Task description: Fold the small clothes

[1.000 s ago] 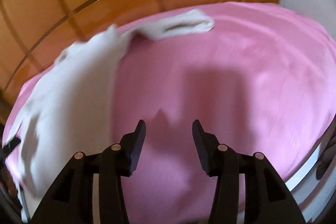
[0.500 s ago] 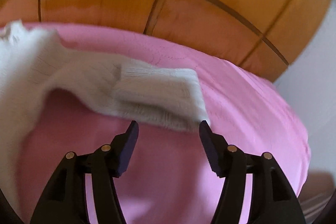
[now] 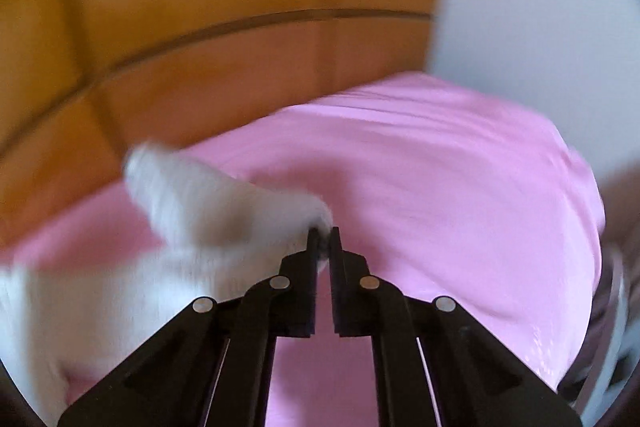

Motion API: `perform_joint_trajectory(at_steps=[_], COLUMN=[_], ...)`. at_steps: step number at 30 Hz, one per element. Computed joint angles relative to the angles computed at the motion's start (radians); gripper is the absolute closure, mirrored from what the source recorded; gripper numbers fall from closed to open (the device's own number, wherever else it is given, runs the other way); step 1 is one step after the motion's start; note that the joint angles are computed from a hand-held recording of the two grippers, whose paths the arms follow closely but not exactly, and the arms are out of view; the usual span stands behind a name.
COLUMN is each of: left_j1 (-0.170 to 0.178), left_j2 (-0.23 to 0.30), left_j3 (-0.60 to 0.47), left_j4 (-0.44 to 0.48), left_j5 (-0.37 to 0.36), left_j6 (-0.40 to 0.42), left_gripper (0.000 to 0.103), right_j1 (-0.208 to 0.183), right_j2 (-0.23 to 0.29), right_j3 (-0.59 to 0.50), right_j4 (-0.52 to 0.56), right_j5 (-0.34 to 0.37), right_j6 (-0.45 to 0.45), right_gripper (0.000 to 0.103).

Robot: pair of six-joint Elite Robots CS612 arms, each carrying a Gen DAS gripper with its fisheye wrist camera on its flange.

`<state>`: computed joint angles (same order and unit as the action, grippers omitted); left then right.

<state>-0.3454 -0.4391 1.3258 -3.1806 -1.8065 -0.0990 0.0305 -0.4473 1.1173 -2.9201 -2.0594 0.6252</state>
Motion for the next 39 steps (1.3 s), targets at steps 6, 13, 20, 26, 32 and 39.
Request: perform_joint_trajectory(at_steps=[6,13,20,26,32,39], left_j1=[-0.002,0.004,0.014,0.031,0.042,0.036], left_j2=[-0.001,-0.005,-0.011,-0.018,-0.014,-0.001], left_j3=[-0.003,-0.007,-0.006,0.002,0.001,0.012], left_j4=[0.014,0.031,0.022,-0.033,0.008,-0.011], left_j5=[0.013,-0.011,-0.031,0.02,0.128,0.169], left_j6=[0.007,-0.021,-0.049,-0.107,-0.149,-0.129], left_gripper=[0.015,0.015,0.015,0.015,0.015,0.015], right_j1=[-0.067,-0.051,-0.014,0.035,0.049,0.035], right_j2=[-0.047,-0.093,-0.015,0.115,0.126,0.13], right_j3=[0.142,0.286,0.169,-0.081,-0.116,-0.086], right_j4=[0.049,-0.186,-0.297,-0.181,-0.106,-0.184], right_j5=[0.095,0.254,0.721,0.821,0.638,0.679], right_j6=[0.28,0.253,0.135,0.188,0.246,0.225], right_gripper=[0.103,0.056,0.043,0.051,0.099,0.093])
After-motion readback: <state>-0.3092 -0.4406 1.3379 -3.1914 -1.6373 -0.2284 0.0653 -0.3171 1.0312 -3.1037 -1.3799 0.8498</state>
